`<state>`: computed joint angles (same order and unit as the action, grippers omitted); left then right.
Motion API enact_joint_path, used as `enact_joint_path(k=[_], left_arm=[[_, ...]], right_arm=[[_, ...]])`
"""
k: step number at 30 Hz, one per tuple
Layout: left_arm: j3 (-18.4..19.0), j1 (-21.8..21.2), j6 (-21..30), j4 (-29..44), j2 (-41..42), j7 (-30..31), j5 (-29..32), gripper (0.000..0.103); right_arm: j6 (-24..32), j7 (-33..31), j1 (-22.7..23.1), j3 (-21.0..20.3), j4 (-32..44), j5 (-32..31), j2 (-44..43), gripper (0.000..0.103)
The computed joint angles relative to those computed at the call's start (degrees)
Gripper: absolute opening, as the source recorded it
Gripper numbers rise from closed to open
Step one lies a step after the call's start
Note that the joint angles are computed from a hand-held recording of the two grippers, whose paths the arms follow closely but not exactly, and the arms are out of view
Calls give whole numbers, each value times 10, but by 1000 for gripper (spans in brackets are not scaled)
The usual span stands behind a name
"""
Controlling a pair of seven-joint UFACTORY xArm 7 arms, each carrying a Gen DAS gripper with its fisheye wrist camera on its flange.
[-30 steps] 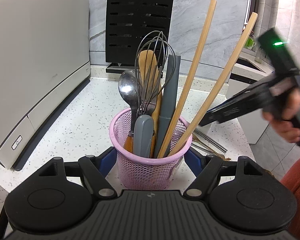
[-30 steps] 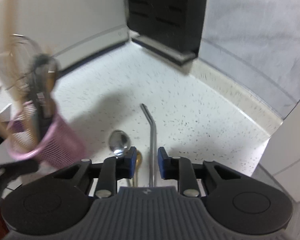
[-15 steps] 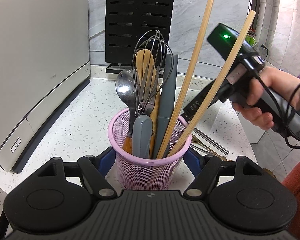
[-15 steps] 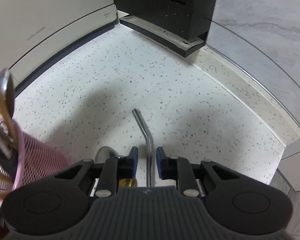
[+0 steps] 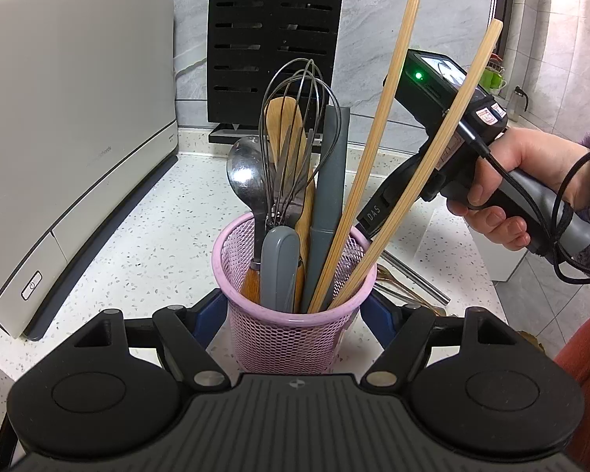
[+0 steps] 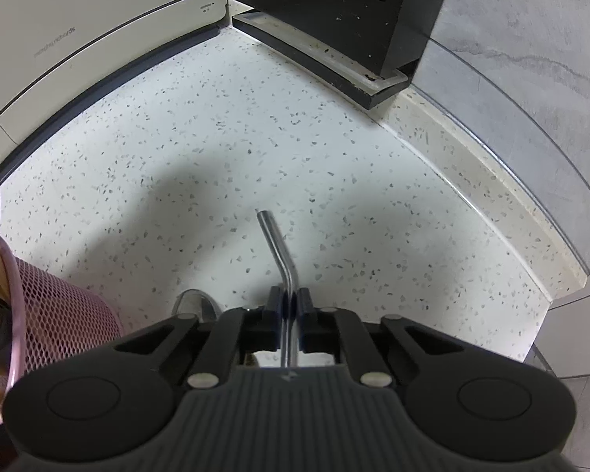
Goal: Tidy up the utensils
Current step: 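Lower the right tool onto the bent steel straw and close it, then lift the steel straw with the right tool and carry it over the pink cup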
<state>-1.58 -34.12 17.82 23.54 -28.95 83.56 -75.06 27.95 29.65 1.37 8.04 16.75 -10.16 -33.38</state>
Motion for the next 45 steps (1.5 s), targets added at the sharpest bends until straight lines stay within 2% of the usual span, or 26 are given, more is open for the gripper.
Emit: enact_joint_path(k=[9, 14, 23, 25, 30, 32, 38, 42, 45], left_arm=[[-1, 1, 1, 2, 2, 3, -3, 86], [-2, 2, 1, 1, 2, 2, -2, 86], [-1, 3, 2, 1, 1, 2, 0, 85], [0, 3, 2, 1, 1, 3, 0, 85], [0, 4, 2, 1, 1, 2, 1, 85], [-1, 3, 1, 1, 1, 3, -1, 85], [-1, 3, 1, 1, 1, 2, 0, 85], [-1, 2, 0, 1, 1, 2, 0, 85], [0, 3, 1, 1, 1, 3, 0, 85]], right_arm=[[-32, 5, 1, -8, -38, 10, -40, 3], [-32, 13, 4, -9, -79, 29, -130, 3], [10, 77, 22, 24, -156, 49, -394, 3], [10, 93, 30, 38, -163, 46, -421, 3], [4, 99, 33, 37, -161, 35, -420, 3], [12, 104, 35, 35, -167, 35, -445, 3], [96, 152, 70, 73, -191, 26, -612, 3], [162, 193, 129, 113, -202, 13, -735, 3], [206, 227, 181, 159, -204, -2, -815, 3]])
